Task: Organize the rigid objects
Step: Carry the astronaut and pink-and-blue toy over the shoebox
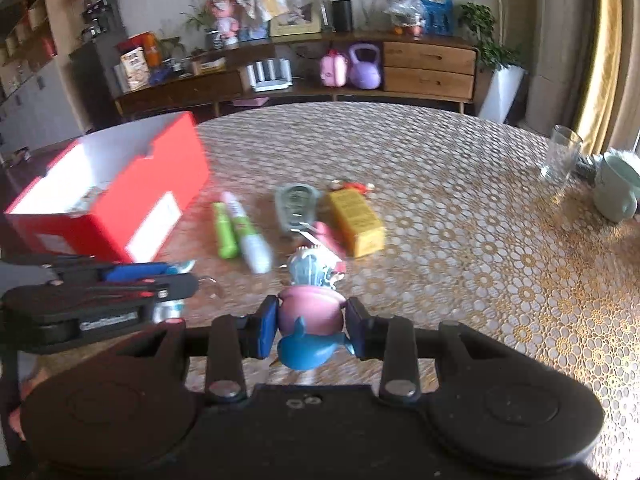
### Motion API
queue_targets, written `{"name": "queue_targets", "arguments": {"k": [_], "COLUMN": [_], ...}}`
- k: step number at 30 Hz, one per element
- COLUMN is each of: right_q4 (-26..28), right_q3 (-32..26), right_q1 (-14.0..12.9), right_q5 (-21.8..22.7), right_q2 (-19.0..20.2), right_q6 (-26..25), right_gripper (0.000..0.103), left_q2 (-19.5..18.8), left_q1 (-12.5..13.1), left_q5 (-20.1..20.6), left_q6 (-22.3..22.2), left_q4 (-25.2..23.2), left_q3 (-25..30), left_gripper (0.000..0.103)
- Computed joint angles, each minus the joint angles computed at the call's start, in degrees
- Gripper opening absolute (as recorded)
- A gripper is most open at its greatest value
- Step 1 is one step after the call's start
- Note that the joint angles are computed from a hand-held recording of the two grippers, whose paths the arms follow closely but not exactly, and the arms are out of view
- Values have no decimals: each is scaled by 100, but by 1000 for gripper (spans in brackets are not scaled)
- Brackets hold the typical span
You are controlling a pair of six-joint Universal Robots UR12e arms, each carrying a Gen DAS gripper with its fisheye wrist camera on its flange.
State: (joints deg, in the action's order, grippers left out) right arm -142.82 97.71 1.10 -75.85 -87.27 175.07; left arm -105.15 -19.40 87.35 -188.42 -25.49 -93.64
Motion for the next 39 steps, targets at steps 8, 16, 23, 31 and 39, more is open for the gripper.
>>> {"name": "queue_targets", "arguments": {"k": [8, 16, 23, 31, 39], "right_q4": [124, 184, 134, 80, 192], "right_q3": [-177, -501, -826, -1205, -1642], "right_q1": [296, 590, 848, 1098, 1259], "right_q5": [-128, -144, -158, -122, -62], "right_q2": [-155, -54, 143, 461, 858], "right_q6": [-196, -247, -352, -484, -582], "right_gripper": [35, 35, 35, 35, 35], "left_q2": [367, 638, 808, 872, 743], "left_q1": [97, 283, 565, 892, 1228], "left_q5": [7, 118, -63, -77, 81], "left_q6": [155, 436, 426, 349, 466], "left_q4": [-88, -243, -343, -338, -574], "left_q3": [-161, -171, -162, -97, 137], "left_gripper": [28, 28, 28, 28, 28]}}
